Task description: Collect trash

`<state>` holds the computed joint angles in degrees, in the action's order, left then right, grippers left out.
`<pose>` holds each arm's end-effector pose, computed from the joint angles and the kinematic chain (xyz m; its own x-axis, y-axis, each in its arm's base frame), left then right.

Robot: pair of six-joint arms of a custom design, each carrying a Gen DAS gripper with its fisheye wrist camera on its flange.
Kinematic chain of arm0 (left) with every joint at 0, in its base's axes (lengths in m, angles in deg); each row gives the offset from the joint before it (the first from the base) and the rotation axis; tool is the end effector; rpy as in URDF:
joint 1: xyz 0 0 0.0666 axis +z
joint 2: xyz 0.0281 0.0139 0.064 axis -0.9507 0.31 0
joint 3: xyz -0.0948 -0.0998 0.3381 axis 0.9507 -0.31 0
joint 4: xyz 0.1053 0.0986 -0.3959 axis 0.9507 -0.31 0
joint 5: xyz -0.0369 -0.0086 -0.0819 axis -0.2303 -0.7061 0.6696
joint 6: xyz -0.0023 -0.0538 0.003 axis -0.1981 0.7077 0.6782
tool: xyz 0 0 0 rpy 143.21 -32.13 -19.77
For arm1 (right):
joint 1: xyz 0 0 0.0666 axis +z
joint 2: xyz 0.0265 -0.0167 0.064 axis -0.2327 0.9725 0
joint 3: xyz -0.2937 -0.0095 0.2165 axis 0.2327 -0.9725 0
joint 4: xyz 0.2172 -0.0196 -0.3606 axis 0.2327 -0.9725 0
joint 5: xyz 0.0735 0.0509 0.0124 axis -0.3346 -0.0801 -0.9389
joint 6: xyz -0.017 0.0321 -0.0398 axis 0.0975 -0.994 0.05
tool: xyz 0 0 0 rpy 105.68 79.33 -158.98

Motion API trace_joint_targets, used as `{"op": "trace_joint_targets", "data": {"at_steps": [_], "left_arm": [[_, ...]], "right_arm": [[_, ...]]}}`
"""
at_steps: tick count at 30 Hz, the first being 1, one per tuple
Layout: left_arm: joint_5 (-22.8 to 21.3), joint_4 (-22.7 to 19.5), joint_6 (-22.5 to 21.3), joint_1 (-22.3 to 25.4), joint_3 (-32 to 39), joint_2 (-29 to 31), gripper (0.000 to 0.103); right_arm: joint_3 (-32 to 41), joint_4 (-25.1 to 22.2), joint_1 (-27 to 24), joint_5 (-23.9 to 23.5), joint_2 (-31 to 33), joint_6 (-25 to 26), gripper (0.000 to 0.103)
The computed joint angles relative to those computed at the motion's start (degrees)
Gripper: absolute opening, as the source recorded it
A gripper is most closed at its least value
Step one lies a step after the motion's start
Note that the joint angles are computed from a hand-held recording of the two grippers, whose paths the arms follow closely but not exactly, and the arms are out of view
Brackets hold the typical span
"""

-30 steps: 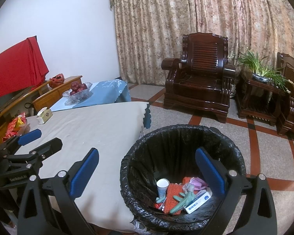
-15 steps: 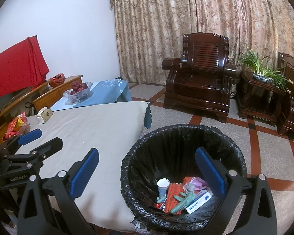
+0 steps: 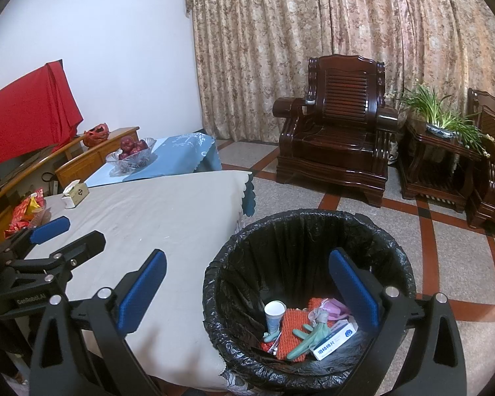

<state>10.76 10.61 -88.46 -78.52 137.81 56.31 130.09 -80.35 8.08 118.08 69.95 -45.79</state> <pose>0.7164 -0.1034 0.4216 -0.4123 0.3367 -0.8466 0.7188 0.6912 -0.0751 0.5849 0.2076 0.4084 -0.4120 0.3475 -0.8423 0.4567 0.8787 0.1391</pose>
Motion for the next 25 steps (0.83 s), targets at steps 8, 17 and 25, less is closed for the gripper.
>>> {"op": "trace_joint_targets", "data": {"at_steps": [8, 17, 25], "left_arm": [[-0.1, 0.2, 0.1, -0.1, -0.5, -0.3, 0.097], [0.0, -0.1, -0.2, 0.1, -0.1, 0.0, 0.097], [0.1, -0.1, -0.4, 0.2, -0.2, 0.1, 0.097]], "right_arm": [[0.0, -0.1, 0.0, -0.1, 0.0, 0.0, 0.097], [0.1, -0.1, -0.1, -0.2, 0.0, 0.0, 0.097], [0.0, -0.1, -0.1, -0.3, 0.1, 0.0, 0.097]]}}
